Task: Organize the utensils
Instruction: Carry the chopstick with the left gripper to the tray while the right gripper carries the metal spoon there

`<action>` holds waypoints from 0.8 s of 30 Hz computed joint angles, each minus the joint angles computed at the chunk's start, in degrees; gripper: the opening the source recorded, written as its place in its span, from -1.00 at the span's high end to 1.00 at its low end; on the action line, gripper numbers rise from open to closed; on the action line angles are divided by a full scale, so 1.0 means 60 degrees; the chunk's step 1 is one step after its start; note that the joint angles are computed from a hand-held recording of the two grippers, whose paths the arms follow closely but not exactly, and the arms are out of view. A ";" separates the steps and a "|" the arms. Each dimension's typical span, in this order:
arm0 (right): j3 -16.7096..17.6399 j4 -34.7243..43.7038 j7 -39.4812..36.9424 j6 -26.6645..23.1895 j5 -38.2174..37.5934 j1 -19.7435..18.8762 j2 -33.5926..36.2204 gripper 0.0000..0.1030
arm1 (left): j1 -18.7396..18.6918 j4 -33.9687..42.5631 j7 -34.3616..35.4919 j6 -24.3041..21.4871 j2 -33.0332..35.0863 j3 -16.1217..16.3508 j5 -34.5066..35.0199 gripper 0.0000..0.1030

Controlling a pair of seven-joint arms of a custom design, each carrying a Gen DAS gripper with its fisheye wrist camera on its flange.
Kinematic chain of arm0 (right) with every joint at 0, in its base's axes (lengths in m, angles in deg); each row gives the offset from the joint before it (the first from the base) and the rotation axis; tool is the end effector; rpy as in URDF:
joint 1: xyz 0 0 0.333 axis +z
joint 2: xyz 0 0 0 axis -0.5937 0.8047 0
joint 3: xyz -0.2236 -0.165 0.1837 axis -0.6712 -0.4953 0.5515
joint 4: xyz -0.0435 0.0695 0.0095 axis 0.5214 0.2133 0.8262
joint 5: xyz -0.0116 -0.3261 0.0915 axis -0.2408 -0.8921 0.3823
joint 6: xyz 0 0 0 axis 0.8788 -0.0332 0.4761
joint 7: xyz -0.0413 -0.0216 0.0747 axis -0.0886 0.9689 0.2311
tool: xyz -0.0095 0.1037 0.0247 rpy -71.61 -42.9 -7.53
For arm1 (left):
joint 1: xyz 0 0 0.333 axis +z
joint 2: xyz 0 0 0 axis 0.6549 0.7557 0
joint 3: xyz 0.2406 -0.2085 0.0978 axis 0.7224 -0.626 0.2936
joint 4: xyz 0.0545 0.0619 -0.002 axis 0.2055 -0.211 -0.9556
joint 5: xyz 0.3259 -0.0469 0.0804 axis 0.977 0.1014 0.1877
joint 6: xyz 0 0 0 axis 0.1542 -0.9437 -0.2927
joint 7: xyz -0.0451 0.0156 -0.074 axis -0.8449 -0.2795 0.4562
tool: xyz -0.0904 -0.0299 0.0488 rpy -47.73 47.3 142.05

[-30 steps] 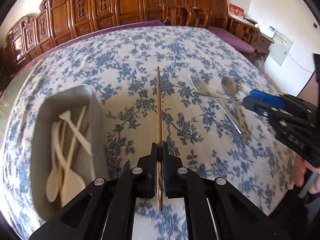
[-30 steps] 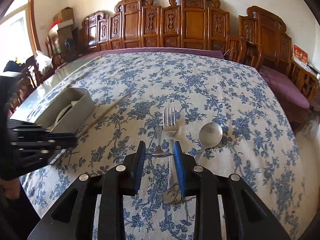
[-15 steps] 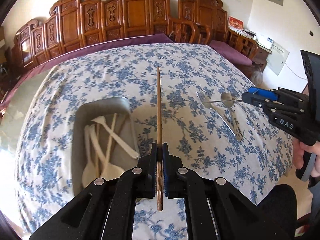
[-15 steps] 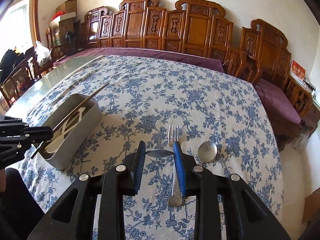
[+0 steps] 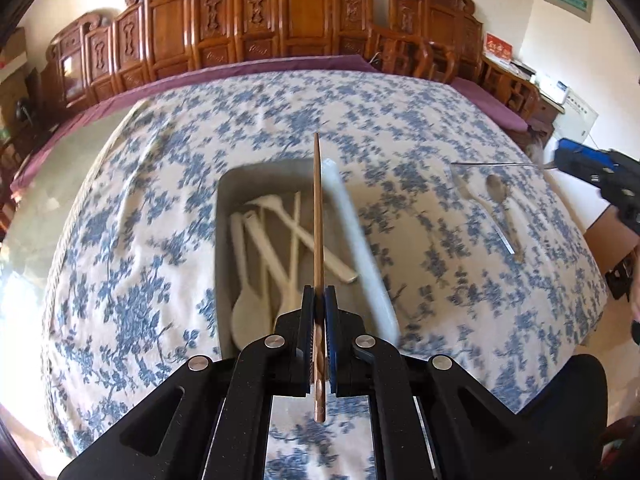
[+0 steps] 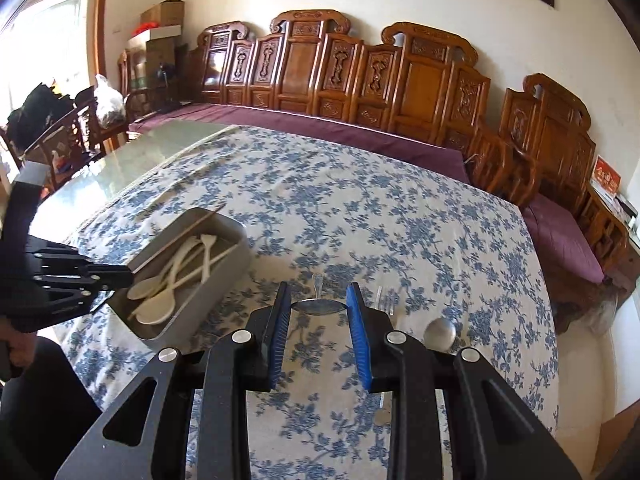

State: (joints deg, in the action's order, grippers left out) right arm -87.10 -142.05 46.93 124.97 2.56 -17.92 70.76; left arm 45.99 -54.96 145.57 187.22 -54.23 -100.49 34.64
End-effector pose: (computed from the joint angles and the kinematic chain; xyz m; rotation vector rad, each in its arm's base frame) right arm 0.5948 0.1788 0.5183 -1.8571 1.6030 -0.7802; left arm 0.6360 -0.0526 0.4813 -1.4346 2.3912 -0.8029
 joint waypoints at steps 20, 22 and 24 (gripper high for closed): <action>0.0337 0.1590 -0.1439 -0.0886 0.1035 0.0405 0.0935 0.40 | 0.0122 0.1902 -0.1204 -0.1103 0.1579 -0.0037 0.0980 0.92; 0.0347 0.1757 -0.1500 -0.0937 0.1092 0.0470 0.1013 0.40 | 0.0202 0.1874 -0.1122 -0.1112 0.1497 -0.0070 0.0899 0.91; 0.0375 0.1975 -0.1593 -0.1020 0.1181 0.0513 0.1126 0.40 | 0.0306 0.1808 -0.0968 -0.1096 0.1363 -0.0092 0.0798 0.91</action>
